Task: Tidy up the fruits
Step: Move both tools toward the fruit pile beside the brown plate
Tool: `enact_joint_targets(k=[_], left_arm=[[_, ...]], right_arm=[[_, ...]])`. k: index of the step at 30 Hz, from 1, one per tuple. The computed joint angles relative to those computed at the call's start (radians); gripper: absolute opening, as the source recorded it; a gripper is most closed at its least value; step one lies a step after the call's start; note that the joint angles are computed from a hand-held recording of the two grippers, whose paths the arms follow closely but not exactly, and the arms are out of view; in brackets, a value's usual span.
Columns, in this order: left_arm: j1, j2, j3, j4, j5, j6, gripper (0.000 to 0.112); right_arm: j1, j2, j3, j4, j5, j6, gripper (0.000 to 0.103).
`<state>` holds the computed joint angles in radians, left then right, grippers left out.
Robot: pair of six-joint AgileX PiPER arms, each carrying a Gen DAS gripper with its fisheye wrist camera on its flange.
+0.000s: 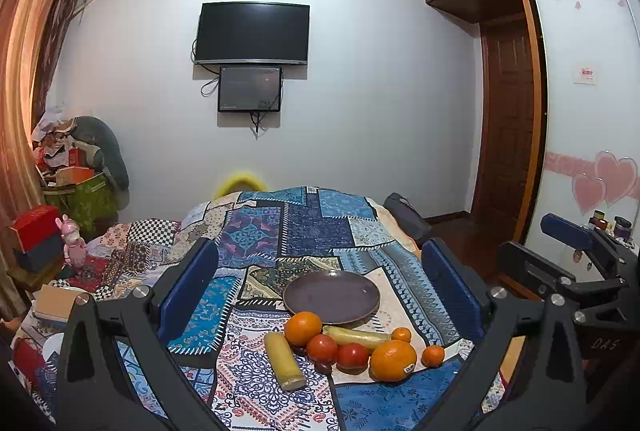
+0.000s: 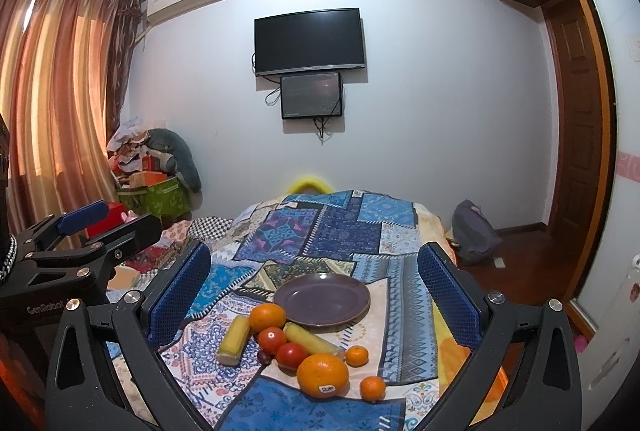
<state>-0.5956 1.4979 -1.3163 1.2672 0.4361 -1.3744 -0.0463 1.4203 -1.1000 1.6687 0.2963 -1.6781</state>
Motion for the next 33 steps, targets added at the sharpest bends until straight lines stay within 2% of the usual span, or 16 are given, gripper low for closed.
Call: enact_joint_targets(k=[5, 8, 10, 14, 17, 19, 21, 24, 28, 33], left_arm=[[0.002, 0.002, 0.006, 0.015, -0.005, -0.01, 0.103], [0.013, 0.011, -0.003, -0.04, -0.022, 0.048, 0.094], [0.023, 0.025, -0.013, -0.071, -0.033, 0.078, 0.086], [0.067, 0.062, -0.044, -0.24, -0.052, 0.224, 0.077], [0.102, 0.103, -0.067, -0.348, -0.073, 0.306, 0.065], [0.132, 0.137, -0.09, -0.481, -0.08, 0.433, 0.059], [0.158, 0.179, -0.123, -0.62, -0.053, 0.569, 0.057], [0.193, 0.239, -0.173, -0.829, 0.014, 0.767, 0.052], [0.24, 0.328, -0.224, -0.997, 0.046, 0.921, 0.05], [0.275, 0.431, -0.303, -1.133, 0.129, 1.037, 0.05]], right_arm=[[-0.009, 0.008, -0.005, -0.022, 0.021, 0.031, 0.103], [-0.022, 0.022, -0.016, -0.05, 0.046, 0.063, 0.102], [-0.028, 0.035, -0.022, -0.061, 0.054, 0.075, 0.098], [-0.044, 0.078, -0.052, -0.168, 0.074, 0.174, 0.082], [-0.058, 0.127, -0.086, -0.31, 0.077, 0.3, 0.071], [-0.073, 0.173, -0.118, -0.428, 0.096, 0.411, 0.065], [-0.093, 0.229, -0.155, -0.545, 0.133, 0.516, 0.058], [-0.107, 0.285, -0.186, -0.651, 0.163, 0.608, 0.055], [-0.115, 0.355, -0.231, -0.77, 0.225, 0.717, 0.054], [-0.099, 0.433, -0.302, -0.85, 0.304, 0.81, 0.054]])
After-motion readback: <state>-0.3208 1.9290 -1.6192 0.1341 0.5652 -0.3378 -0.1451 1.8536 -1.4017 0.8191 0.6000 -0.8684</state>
